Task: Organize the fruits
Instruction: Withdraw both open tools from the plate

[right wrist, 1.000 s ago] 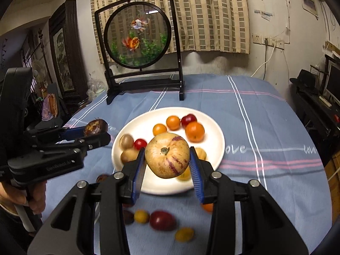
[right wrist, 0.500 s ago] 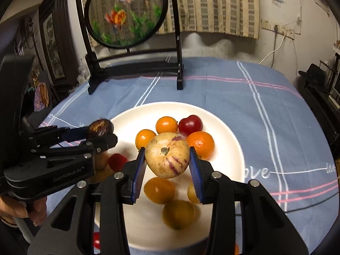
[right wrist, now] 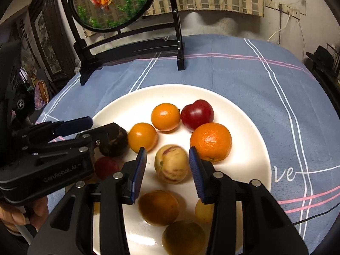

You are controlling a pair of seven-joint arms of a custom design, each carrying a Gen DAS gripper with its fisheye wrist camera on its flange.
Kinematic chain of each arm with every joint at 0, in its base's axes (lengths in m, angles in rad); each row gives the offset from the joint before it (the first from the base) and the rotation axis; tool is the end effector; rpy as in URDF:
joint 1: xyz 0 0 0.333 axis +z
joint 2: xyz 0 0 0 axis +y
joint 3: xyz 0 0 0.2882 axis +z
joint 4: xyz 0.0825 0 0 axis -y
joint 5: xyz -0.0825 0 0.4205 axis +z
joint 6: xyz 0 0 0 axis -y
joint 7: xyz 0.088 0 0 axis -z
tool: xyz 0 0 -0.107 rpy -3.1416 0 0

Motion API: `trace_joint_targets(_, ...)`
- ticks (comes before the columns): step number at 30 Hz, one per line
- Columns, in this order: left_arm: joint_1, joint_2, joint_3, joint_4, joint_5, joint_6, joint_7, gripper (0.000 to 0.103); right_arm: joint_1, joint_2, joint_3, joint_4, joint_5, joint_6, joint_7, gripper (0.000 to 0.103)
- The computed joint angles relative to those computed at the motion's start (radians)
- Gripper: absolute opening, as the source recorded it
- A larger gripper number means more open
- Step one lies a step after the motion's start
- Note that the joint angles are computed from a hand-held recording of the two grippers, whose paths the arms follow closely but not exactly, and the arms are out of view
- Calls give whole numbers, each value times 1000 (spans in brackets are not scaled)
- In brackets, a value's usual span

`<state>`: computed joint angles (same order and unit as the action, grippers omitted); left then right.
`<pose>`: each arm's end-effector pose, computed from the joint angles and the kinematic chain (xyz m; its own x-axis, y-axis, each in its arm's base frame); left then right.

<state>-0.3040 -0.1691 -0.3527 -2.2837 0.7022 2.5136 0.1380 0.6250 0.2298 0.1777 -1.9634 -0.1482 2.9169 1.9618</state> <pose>0.4373 -0.3464 0.4118 0.2299 -0.9678 0.1022 -0.7520 -0.2433 -0.6126 0.4643 0.4857 0.3969 0.5477 -0.8176 -0.1778 -0.6942 -0.3254 -0.6420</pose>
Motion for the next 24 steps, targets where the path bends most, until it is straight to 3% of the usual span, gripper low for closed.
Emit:
trace_joint_targets(3, -3, -32, -11, -15, 15, -10, -22, 66, 14, -30, -19, -38, -32, 29, 49, 59)
trace_joint_targets(11, -25, -133, -66, -65, 18, -75, -45, 75, -22, -177, 11, -208, 3, 92, 59, 61)
trace_joint_targets(17, -61, -216, -111, -120, -11, -111, -50, 79, -62, -319, 41, -366, -83, 136, 169, 64)
trace_joint_targets(21, -91, -275, -133, -166, -50, -116, -63, 81, 22, -415, -8, -482, 140, 153, 20, 64)
trace_joint_targets(24, -111, -324, -157, -199, -77, -131, -83, 83, 39, -485, -2, -559, 199, 169, -14, 64)
